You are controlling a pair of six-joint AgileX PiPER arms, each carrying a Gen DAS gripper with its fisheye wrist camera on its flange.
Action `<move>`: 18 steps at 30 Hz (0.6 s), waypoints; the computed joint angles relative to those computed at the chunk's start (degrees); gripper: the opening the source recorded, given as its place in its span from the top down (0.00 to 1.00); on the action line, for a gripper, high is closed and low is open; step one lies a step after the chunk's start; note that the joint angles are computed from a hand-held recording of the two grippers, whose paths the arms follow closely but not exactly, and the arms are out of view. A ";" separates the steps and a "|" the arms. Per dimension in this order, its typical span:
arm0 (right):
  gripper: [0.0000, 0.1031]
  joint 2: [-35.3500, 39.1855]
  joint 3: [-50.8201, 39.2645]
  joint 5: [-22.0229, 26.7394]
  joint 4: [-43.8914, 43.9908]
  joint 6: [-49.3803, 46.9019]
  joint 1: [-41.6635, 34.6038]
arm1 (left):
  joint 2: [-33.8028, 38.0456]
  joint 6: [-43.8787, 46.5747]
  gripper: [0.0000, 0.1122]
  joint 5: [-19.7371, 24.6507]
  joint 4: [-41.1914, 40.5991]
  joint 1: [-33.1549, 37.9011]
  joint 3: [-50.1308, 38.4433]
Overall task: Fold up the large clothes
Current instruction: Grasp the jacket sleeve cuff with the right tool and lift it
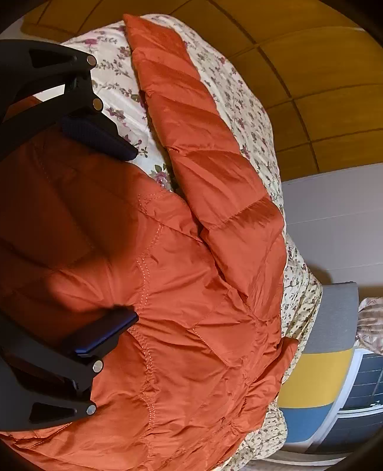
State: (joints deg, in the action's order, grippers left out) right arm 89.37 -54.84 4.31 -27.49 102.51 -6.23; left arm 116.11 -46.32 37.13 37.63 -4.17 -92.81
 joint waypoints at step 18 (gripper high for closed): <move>0.90 17.59 -38.22 33.95 -30.37 -10.75 23.57 | 1.30 9.33 0.11 -1.73 -12.79 3.00 -1.85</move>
State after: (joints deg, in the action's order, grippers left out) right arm 106.96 -93.05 38.26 -57.86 91.76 17.34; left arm 117.41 -36.98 35.40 24.85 -1.17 -94.66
